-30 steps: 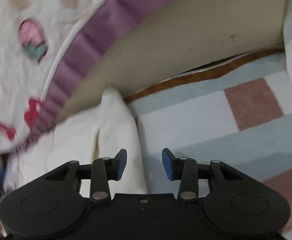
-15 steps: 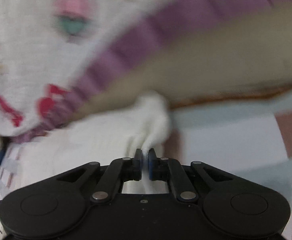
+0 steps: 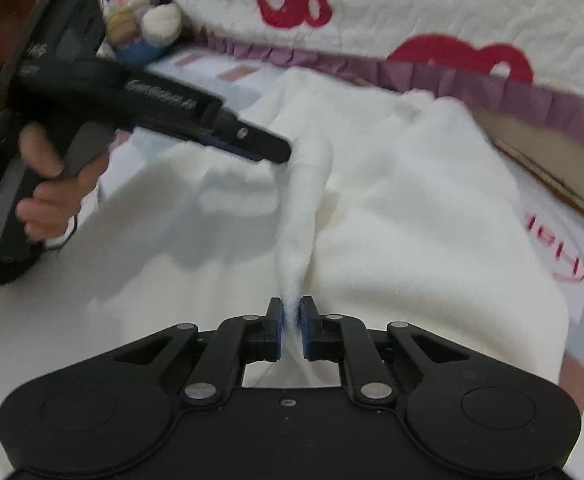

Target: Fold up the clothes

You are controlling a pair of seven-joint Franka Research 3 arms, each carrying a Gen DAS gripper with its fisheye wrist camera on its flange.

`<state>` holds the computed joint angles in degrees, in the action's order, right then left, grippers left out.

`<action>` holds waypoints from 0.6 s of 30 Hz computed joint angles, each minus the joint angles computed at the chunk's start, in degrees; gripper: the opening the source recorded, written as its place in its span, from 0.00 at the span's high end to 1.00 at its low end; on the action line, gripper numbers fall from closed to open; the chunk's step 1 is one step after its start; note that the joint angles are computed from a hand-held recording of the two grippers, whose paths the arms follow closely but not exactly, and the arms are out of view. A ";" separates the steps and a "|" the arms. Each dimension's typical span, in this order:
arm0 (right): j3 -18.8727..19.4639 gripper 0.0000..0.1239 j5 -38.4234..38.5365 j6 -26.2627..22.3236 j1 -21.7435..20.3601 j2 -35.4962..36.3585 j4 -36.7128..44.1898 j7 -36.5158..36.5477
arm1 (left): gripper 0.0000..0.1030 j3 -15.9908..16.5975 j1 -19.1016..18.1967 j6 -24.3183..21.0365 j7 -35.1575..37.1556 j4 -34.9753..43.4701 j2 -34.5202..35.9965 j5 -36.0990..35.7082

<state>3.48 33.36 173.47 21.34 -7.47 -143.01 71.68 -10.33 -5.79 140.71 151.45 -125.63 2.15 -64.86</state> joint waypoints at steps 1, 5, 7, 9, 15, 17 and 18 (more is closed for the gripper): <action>-0.53 0.87 1.54 -0.23 0.53 -0.99 -0.21 -0.89 | 0.67 -0.03 0.03 -0.07 0.90 0.08 0.06 -0.76; -1.31 0.74 3.91 -0.29 1.16 -4.32 -1.09 -2.37 | 0.65 0.15 0.44 -2.29 4.78 0.65 0.06 -3.67; 3.18 0.72 -6.18 -0.76 -4.83 -5.95 -1.91 5.08 | 0.61 0.46 0.87 -4.27 6.88 0.79 -0.30 -6.38; 9.68 0.65 -19.64 -2.47 -13.79 -7.45 -2.82 15.92 | 0.55 0.74 1.15 -6.43 9.87 0.84 -0.58 -9.10; 19.39 0.62 -41.72 -9.30 -28.59 -10.68 -4.27 38.46 | 0.44 -0.35 -0.22 -4.41 5.67 0.47 1.45 0.30; 19.70 0.62 -44.54 -9.54 -30.19 -11.71 -5.41 43.88 | 0.42 -0.41 -0.15 -4.31 3.06 -0.44 1.62 3.06; 19.11 0.62 -45.03 -9.31 -30.10 -12.44 -6.26 45.68 | 0.42 -0.38 0.06 -4.56 2.80 -0.89 1.49 3.23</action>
